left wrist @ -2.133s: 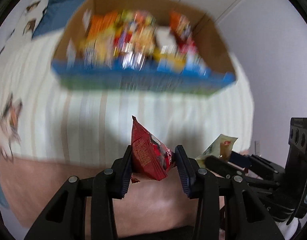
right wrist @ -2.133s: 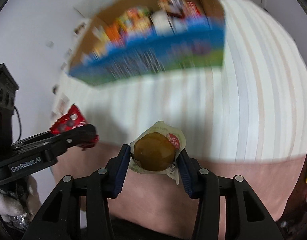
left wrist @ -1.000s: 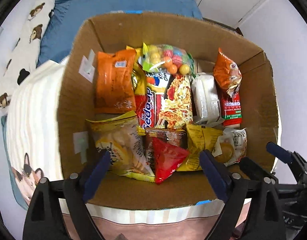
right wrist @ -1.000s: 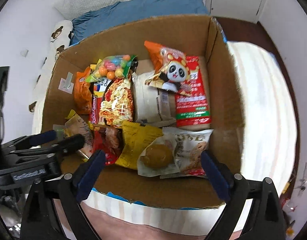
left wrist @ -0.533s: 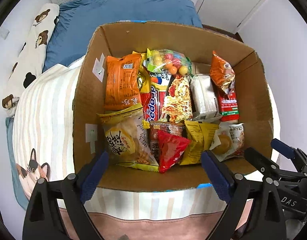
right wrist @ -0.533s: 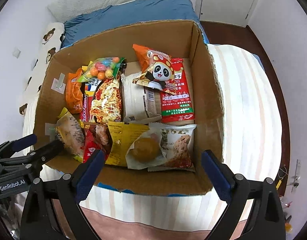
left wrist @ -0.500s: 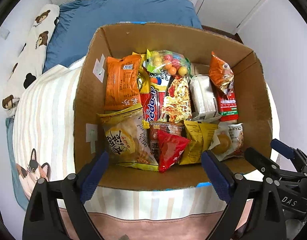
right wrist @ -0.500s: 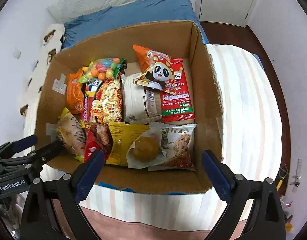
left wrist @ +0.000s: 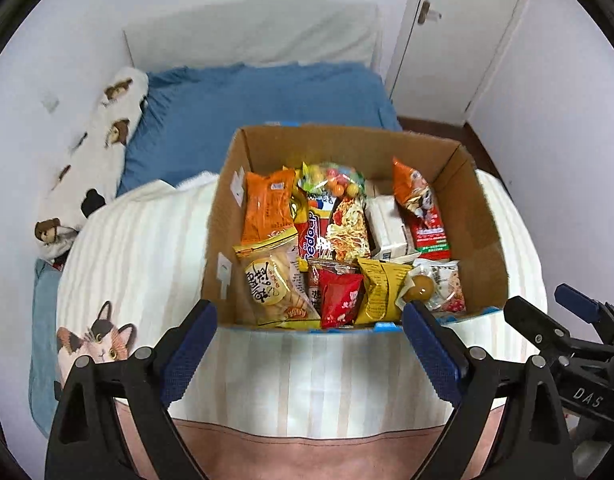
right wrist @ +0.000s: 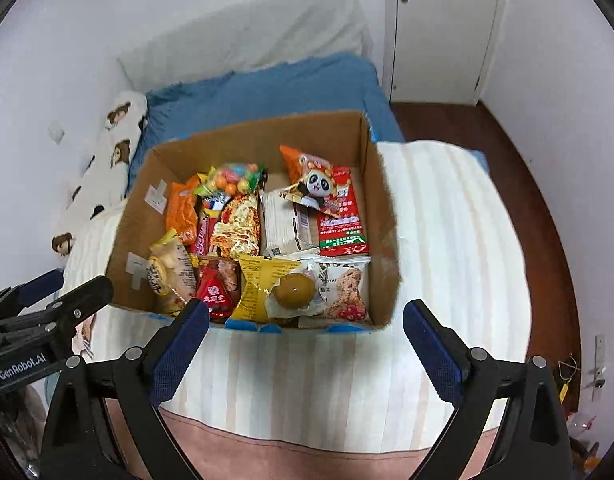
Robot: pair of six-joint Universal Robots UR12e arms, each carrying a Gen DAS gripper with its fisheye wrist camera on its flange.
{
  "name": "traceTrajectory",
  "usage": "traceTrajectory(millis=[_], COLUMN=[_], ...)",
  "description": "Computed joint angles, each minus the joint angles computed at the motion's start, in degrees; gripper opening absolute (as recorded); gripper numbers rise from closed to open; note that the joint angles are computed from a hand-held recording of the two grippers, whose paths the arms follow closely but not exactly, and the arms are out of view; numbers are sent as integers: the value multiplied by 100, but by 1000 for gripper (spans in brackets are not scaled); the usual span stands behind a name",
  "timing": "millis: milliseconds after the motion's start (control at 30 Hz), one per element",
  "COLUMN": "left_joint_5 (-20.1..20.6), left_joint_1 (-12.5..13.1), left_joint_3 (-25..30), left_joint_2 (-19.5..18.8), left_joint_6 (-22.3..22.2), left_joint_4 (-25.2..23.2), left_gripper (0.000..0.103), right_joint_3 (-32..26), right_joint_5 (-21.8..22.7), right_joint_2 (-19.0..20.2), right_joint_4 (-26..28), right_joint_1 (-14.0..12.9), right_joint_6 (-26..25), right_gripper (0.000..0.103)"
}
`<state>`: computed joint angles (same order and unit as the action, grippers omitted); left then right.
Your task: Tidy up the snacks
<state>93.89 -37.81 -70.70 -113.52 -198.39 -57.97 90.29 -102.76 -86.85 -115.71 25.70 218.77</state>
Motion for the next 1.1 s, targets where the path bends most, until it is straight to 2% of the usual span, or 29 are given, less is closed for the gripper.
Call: traceTrajectory(millis=[67,133,333,433,567,700,1100], left_joint_5=[93,161,516,671,1090,1219,1536], left_joint_1=[-45,-78,-232,-320,-497,-568,-750], left_joint_3=[-243,-445,-930,-1100,-1333,-1539,-1981], left_joint_2=[179,336,758,913,1130,1324,1823], left_joint_6=[38,40,85,136,157,65,-117], left_joint_4=[319,583,1236,1382,1502,1607,1970], left_gripper=[95,103,103,103,103,103,103], right_joint_3=[89,164,280,293,320,307,107], right_joint_5=[-194,-429,-861,-1104,-1379,-1725,-2117], right_joint_2=[-120,-238,-517,-634,-784,-906,-1056], right_joint_4=[-135,-242,-420,-425,-478,-505,-320], right_joint_1=[118,258,601,793,1024,1279,1843], right_joint_6=[45,50,114,152,243,331,485], right_gripper=[102,102,103,103,103,103,103])
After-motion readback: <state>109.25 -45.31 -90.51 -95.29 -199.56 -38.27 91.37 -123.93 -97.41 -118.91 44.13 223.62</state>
